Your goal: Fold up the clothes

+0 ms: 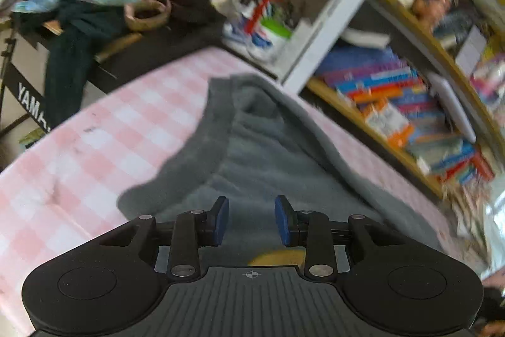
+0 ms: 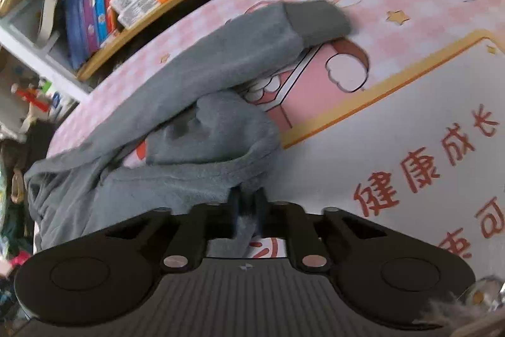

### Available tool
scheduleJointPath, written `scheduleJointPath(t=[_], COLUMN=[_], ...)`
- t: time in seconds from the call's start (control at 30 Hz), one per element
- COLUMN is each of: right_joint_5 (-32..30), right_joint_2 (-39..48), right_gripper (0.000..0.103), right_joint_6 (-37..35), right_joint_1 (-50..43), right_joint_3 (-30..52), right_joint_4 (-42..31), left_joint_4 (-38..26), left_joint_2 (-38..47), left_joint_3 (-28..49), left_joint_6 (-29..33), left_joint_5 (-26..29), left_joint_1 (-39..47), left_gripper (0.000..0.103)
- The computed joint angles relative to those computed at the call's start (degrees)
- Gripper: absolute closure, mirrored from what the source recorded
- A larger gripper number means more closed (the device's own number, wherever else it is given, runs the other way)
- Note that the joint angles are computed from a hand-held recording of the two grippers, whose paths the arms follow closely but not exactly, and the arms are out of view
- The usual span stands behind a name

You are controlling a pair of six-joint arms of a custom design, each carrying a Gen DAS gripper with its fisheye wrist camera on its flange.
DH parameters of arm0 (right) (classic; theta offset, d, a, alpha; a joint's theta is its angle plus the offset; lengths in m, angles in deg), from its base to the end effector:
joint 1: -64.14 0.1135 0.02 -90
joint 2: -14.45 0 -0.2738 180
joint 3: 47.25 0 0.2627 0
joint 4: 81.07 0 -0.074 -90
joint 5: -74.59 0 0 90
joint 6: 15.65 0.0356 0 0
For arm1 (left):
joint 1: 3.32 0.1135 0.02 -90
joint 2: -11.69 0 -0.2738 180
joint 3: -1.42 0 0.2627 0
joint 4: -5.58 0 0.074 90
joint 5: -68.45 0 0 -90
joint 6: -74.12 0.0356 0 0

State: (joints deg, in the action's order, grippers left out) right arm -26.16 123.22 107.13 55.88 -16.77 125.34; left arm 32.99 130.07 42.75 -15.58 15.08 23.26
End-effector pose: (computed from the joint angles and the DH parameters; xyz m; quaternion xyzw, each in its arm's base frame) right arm 0.2273 -0.0263 0.0298 0.3012 0.8920 0.1556 0.2989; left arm 0.2558 0.1042 0.0202 -0.0970 0.8924 -0.2108 0.3871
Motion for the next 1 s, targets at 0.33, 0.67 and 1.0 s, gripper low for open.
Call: scheduleJointPath(t=[0.33, 0.67, 1.0], right_joint_5=[23.9, 6.0, 7.5], right_joint_2=[-25.4, -17.1, -14.3], right_gripper=[0.096, 0.049, 0.042], right_joint_6=[-3.8, -14.4, -1.8], right_joint_1=[28.7, 38.5, 19.7], right_joint_3=[-2.5, 6.5, 2.2], right_joint_4=[-5.8, -12.5, -12.1], left_joint_4=[-14.4, -16.3, -19.8], left_joint_2=[4.4, 5.6, 6.0], left_joint_3=[7.4, 8.1, 9.5], left_joint_6=[4.8, 13.0, 17.8], left_joint_5=[-2.9, -0.4, 1.8], left_joint_1=[0.0, 1.0, 2.2], left_gripper=[0.071, 0.067, 0.064])
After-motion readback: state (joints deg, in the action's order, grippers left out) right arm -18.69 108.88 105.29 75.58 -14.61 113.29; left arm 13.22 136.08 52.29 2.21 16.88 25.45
